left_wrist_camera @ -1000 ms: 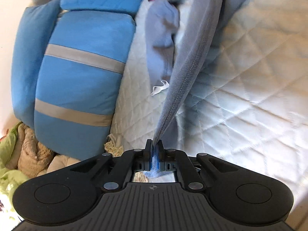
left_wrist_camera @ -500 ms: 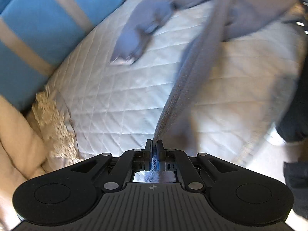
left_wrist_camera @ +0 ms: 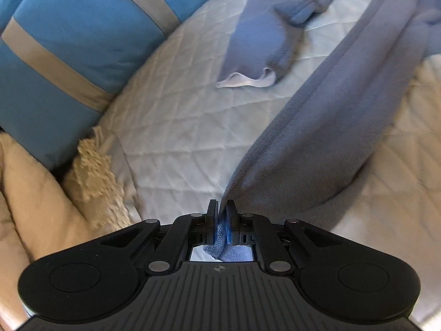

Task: Fold clothes

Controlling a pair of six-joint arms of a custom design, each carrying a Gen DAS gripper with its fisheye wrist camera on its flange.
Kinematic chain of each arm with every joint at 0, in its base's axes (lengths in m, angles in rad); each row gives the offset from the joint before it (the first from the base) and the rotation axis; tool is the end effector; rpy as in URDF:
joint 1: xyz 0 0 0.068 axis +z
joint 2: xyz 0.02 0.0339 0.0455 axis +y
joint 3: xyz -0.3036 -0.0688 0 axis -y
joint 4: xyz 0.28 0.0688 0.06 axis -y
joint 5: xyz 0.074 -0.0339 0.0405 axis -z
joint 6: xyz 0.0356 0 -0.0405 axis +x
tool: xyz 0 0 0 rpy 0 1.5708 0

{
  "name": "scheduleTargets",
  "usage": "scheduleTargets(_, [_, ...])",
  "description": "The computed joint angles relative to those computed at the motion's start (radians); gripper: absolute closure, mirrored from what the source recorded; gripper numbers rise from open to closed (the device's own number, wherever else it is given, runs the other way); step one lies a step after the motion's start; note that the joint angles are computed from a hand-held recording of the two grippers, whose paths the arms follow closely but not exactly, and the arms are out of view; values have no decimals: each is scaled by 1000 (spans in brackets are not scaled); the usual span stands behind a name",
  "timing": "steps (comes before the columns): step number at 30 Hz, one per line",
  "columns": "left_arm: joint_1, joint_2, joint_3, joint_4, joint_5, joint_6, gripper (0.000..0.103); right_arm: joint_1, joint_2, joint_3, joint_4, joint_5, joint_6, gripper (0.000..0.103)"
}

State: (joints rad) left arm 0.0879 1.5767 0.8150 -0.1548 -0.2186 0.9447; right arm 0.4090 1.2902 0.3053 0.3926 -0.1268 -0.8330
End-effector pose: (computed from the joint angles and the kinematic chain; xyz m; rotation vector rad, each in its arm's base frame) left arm 0.3301 0.0368 0.1810 0.9898 2.3998 0.6821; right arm 0.2106 0.0962 0.1441 -1.3152 1.7130 -0.1079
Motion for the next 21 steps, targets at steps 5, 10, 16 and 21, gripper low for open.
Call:
scheduleTargets(5, [-12, -25, -54, 182, -107, 13, 45, -3, 12, -1, 14, 5, 6, 0])
scheduleTargets(10, [81, -156, -34, 116, -15, -57, 33, -4, 15, -3, 24, 0, 12, 0])
scheduleTargets(16, [130, -369, -230, 145, 79, 174, 33, -1, 4, -9, 33, -4, 20, 0])
scheduleTargets(21, [91, -422, -468, 423, 68, 289, 33, 6, 8, 2, 24, 5, 49, 0])
